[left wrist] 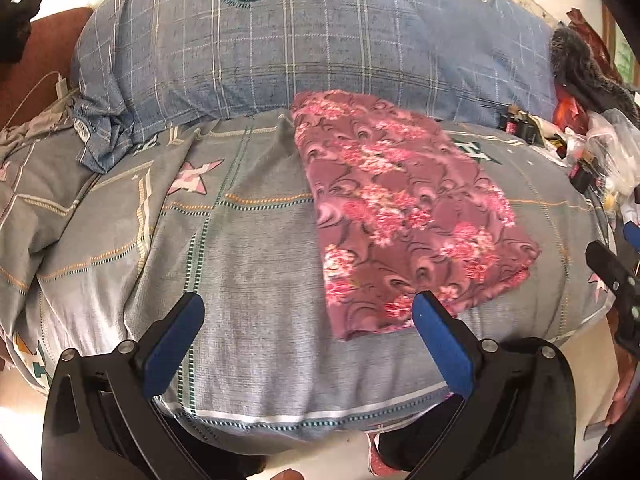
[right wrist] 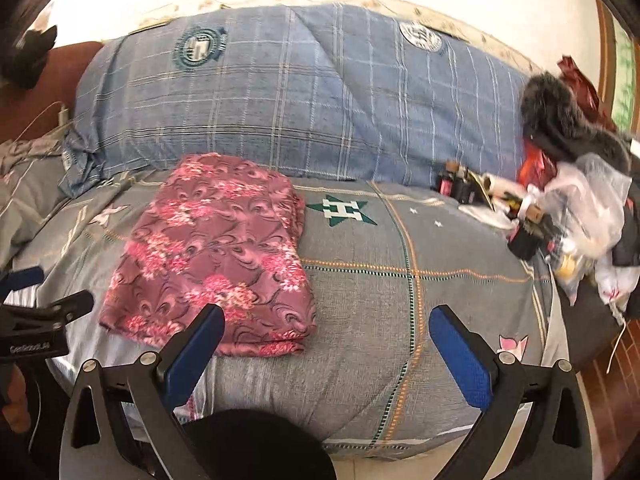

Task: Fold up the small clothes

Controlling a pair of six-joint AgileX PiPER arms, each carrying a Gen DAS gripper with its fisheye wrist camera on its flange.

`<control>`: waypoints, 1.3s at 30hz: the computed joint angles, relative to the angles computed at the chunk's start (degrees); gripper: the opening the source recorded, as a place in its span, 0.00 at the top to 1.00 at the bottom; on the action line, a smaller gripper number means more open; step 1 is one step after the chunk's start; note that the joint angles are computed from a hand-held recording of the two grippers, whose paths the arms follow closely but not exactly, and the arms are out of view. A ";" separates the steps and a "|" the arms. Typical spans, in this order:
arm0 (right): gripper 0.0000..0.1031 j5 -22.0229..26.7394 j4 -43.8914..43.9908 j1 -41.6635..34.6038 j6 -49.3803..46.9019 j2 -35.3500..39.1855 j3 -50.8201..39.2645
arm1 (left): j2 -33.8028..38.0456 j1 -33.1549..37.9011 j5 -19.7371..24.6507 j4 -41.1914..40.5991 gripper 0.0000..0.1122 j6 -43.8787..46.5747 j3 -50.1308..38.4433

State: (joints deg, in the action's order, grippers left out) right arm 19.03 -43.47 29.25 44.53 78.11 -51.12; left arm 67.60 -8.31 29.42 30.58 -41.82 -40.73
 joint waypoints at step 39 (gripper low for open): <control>0.00 0.82 4.14 -2.18 -1.06 -2.15 0.52 | -6.64 -13.90 4.21 13.84 0.08 -20.14 2.74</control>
State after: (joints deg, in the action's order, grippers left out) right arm 19.86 -39.33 27.07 43.47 75.96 -50.60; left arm 60.96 -22.21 33.63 44.43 -61.96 -37.99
